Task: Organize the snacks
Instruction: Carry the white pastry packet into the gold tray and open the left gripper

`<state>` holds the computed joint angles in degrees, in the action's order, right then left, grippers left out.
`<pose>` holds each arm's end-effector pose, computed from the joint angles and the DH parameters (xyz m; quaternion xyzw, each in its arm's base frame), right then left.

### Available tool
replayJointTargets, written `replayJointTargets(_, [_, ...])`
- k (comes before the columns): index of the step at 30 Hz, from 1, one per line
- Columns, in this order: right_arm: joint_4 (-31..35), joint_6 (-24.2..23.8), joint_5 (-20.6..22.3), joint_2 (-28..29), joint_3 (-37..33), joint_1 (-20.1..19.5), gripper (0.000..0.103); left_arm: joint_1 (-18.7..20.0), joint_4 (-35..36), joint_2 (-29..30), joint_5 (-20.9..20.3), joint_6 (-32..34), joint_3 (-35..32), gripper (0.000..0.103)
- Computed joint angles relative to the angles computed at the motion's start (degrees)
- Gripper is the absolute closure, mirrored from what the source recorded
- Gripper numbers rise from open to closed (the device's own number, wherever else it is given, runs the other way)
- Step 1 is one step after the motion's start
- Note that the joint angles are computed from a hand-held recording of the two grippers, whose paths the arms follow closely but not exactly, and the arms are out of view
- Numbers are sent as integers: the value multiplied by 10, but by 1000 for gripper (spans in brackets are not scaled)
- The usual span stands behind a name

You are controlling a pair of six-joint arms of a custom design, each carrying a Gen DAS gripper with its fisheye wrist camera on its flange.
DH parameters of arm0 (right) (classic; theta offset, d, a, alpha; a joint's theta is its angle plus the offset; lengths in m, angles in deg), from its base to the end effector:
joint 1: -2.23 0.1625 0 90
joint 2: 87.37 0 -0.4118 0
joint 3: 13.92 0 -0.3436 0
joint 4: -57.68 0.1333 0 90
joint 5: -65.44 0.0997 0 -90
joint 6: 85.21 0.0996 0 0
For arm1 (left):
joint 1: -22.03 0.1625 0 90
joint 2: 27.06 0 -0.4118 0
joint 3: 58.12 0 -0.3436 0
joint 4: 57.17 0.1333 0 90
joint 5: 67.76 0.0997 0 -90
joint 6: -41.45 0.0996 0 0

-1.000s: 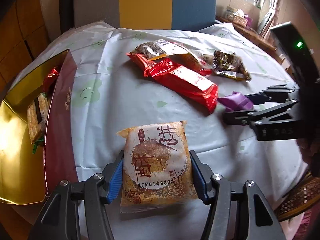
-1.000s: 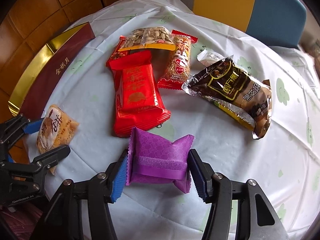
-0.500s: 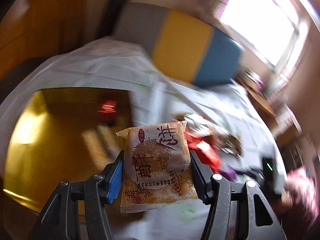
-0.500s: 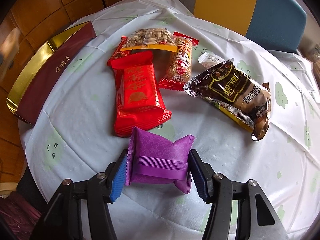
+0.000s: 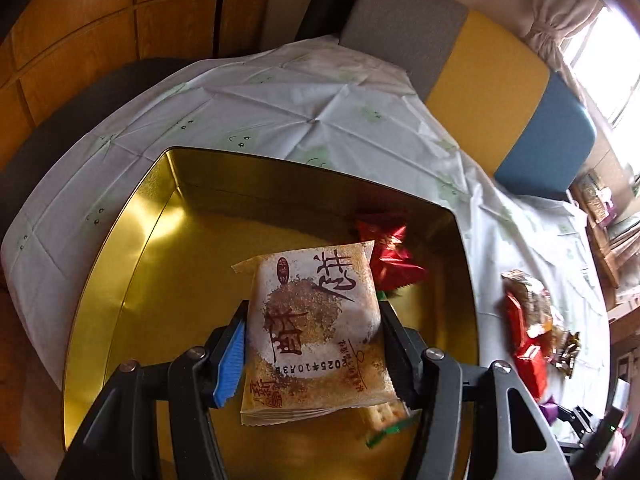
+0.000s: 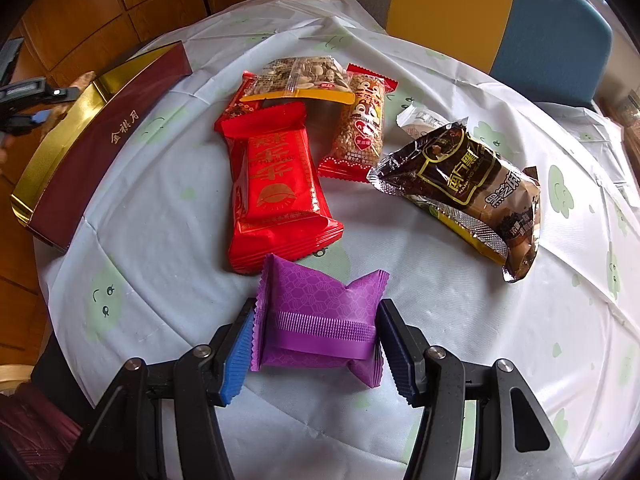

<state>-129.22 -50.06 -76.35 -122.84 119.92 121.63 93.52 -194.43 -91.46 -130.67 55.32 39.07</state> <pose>0.2362 -0.3070 -0.0026 -0.0395 -0.8987 0.2234 0.3754 -0.0165 -0.6119 0.2868 0.2406 0.9344 -0.1317 0.2272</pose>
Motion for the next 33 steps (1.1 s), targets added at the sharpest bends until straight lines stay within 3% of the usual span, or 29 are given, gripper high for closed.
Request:
replayJointTargets(25, [7, -7, -5, 4, -7, -2, 42, -1, 2, 91, 65, 35, -68, 42])
replayJointTargets(33, [7, -7, -5, 4, -7, -2, 42, 3, -11, 111, 58, 48, -74, 42])
